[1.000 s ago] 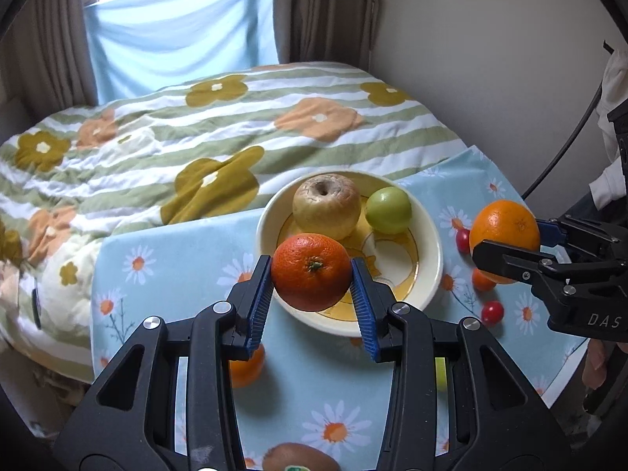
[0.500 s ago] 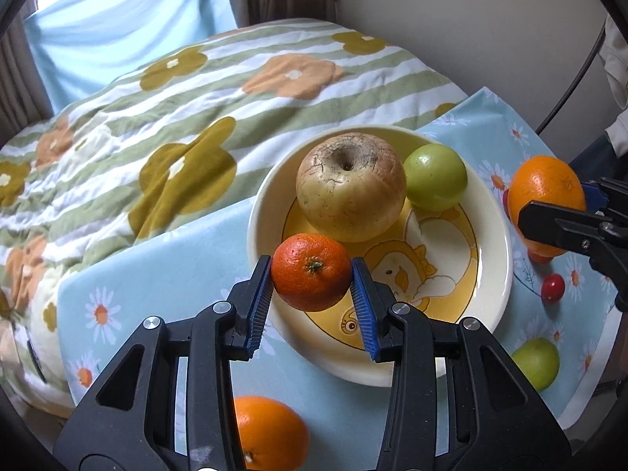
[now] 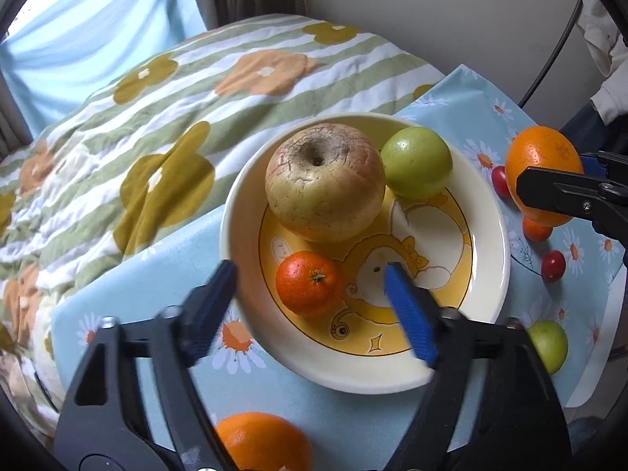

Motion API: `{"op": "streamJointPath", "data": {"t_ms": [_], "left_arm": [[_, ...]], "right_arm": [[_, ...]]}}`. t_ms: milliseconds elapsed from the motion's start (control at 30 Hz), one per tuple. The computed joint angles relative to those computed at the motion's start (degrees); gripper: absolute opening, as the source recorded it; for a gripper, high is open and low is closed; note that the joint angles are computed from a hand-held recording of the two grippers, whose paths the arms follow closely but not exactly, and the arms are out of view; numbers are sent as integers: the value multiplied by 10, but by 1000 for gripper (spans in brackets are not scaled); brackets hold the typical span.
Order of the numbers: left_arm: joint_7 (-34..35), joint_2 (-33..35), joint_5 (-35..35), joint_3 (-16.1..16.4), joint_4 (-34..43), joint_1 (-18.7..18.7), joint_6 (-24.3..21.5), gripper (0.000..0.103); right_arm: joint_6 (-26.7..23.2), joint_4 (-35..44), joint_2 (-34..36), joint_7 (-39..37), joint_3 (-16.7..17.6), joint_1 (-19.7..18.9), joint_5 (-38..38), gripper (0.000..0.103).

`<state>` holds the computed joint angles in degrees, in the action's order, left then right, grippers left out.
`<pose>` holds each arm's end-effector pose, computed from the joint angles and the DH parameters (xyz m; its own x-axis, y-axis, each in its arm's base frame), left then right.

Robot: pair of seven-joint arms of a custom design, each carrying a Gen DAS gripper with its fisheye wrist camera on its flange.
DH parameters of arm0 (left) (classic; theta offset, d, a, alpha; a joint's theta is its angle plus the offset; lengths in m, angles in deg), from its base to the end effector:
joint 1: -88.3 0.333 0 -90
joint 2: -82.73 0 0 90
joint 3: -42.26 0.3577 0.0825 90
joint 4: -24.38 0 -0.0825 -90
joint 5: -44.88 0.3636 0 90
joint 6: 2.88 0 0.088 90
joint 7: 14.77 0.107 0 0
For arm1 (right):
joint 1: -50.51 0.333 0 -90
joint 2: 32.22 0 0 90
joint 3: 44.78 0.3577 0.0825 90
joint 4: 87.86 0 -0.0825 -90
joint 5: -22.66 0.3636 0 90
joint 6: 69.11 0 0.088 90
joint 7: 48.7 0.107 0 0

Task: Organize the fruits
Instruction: 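Carry both citrus fruits to the cream bowl and release them inside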

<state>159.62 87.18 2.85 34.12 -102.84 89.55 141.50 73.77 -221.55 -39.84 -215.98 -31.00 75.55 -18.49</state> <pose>0.5411 -0.0580 0.4167 -0.8567 -0.5157 -0.0085 -0.4393 0.7383 -0.5119 0.3787 0.3137 0.4709 -0.4867 -0.8429 -0.2294 -0.6734 0.5293 -0.5161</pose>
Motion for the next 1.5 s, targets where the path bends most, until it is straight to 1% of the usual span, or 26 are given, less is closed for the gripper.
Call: {"op": "streamJointPath", "data": {"t_ms": [33,67,167,300,400,467,600,1000,1133,1300,1500], "left_arm": [[21,-7,-23,-2,-4,2,0,103],[28,-14,-31,-1,-7,3,-6,103],[22,-24,-34,5,-10,1,-14,103],[9,-41,-35,14,-18,-2,-11,103],[-9,-53,-36,23,-20,-1,-18,103],[-24,-61,-34,29,-22,1,-21,103],[-45,-79,-34,39,-33,2,-11,103],[-106,-118,-10,67,-70,7,7,103],[-129,-120,0,70,-80,8,11,103],[-145,-121,3,72,-91,7,20,103],[-158,-119,6,71,-102,4,30,103]], "right_arm": [[0,0,-1,-2,0,0,1,54],[-2,1,-1,-3,0,0,1,54],[1,-3,-8,-9,-1,-1,0,54],[7,-7,-17,-33,-1,-3,4,54],[11,-7,-24,-54,1,-6,7,54],[19,-8,-26,-72,0,-9,10,54],[39,-4,-23,-116,-2,-14,17,54],[135,2,36,-242,-24,-16,55,54],[142,5,56,-284,-32,-9,71,54],[154,3,73,-318,-41,-2,82,54],[149,8,86,-335,-50,6,73,54]]}}
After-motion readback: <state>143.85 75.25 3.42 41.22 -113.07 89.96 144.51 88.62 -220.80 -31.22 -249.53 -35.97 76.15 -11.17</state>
